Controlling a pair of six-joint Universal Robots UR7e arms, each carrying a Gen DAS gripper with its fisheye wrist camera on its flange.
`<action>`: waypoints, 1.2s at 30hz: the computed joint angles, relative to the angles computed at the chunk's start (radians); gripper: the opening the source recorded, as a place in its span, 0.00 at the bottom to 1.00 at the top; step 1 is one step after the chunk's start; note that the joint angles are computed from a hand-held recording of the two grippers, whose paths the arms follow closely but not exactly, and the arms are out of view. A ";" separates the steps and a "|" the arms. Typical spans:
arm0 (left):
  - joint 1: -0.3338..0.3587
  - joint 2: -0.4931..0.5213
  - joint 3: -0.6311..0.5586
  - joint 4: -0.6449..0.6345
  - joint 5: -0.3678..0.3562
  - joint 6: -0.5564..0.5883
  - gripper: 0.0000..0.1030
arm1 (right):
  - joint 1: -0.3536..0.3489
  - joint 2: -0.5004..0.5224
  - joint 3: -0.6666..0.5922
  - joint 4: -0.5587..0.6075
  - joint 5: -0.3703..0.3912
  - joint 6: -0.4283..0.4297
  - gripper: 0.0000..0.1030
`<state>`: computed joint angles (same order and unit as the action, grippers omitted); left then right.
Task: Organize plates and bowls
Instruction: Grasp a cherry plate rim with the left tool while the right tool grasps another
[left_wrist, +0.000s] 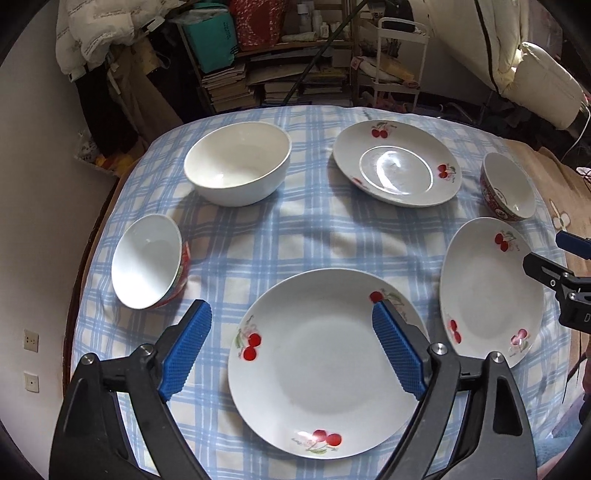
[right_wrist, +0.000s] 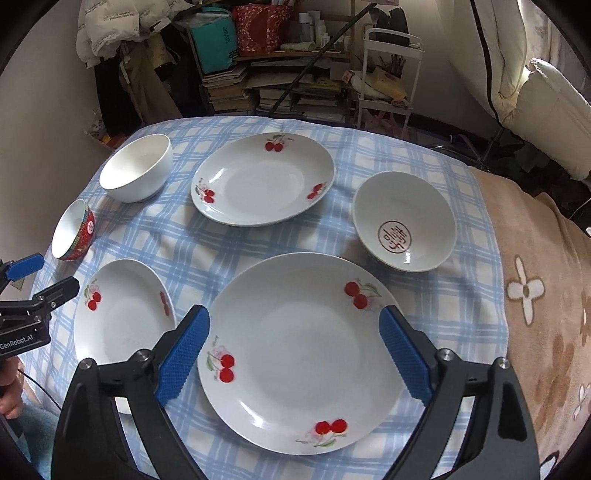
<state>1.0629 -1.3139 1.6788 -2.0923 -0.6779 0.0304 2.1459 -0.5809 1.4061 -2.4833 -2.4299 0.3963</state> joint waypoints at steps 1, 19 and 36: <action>-0.004 0.007 -0.002 -0.003 -0.020 0.004 0.85 | -0.003 -0.012 0.013 0.007 -0.007 0.015 0.94; -0.022 0.149 -0.051 0.117 -0.172 -0.020 0.85 | -0.080 -0.138 0.159 0.069 0.046 0.125 0.94; 0.002 0.226 -0.111 0.198 -0.198 -0.029 0.62 | -0.160 -0.157 0.201 0.082 0.162 0.169 0.64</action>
